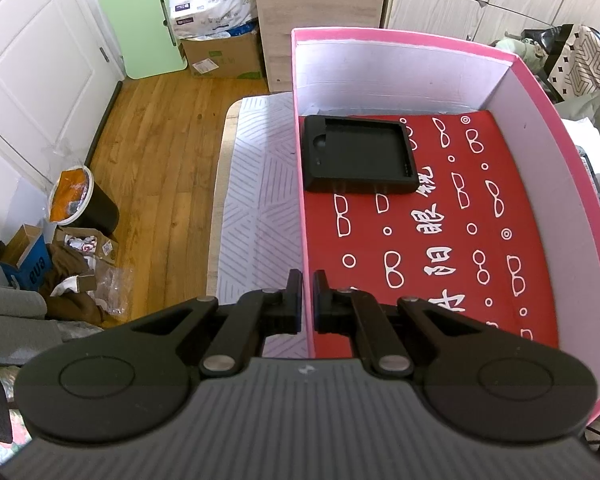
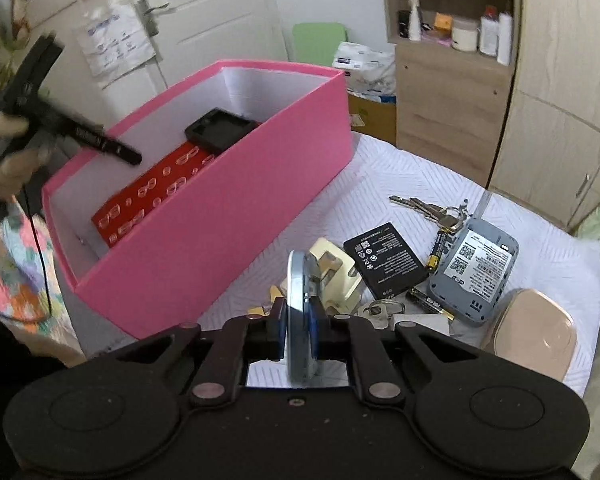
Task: Organize rigid objects
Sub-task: 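Carry the white router into the pink box beside the case and release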
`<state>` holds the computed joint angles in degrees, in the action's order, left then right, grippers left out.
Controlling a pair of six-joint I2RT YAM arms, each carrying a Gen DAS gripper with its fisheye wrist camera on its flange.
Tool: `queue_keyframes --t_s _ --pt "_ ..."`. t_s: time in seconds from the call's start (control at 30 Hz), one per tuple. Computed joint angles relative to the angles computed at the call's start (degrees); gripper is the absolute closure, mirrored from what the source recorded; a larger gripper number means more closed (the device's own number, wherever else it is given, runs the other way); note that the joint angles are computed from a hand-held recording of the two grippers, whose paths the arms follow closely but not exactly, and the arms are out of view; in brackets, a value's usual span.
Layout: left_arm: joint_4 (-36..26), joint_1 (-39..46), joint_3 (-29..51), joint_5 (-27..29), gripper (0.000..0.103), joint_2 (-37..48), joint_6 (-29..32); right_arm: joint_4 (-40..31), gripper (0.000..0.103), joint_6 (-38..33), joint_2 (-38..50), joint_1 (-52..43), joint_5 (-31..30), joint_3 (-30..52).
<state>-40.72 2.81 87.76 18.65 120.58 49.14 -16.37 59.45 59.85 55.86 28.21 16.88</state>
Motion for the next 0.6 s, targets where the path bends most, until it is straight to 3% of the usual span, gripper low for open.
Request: queue_keyframes --t_s 0.3,0.47,0.6 --pt "0.0 0.0 0.0 0.1 0.098 0.0 -0.6 2.5 0.089 -10.0 -11.9 -12.5 -7.9 4.1" --pt "-0.7 0.0 0.7 0.4 0.098 0.2 -1.1 10.9 0.089 -19.4 -2.2 -14.2 -7.8 9.4" --pt "-0.8 0.0 0.8 0.6 0.098 0.0 -0.9 23.9 0.089 -24.3 9.5 -20.9 -21.5 11.6"
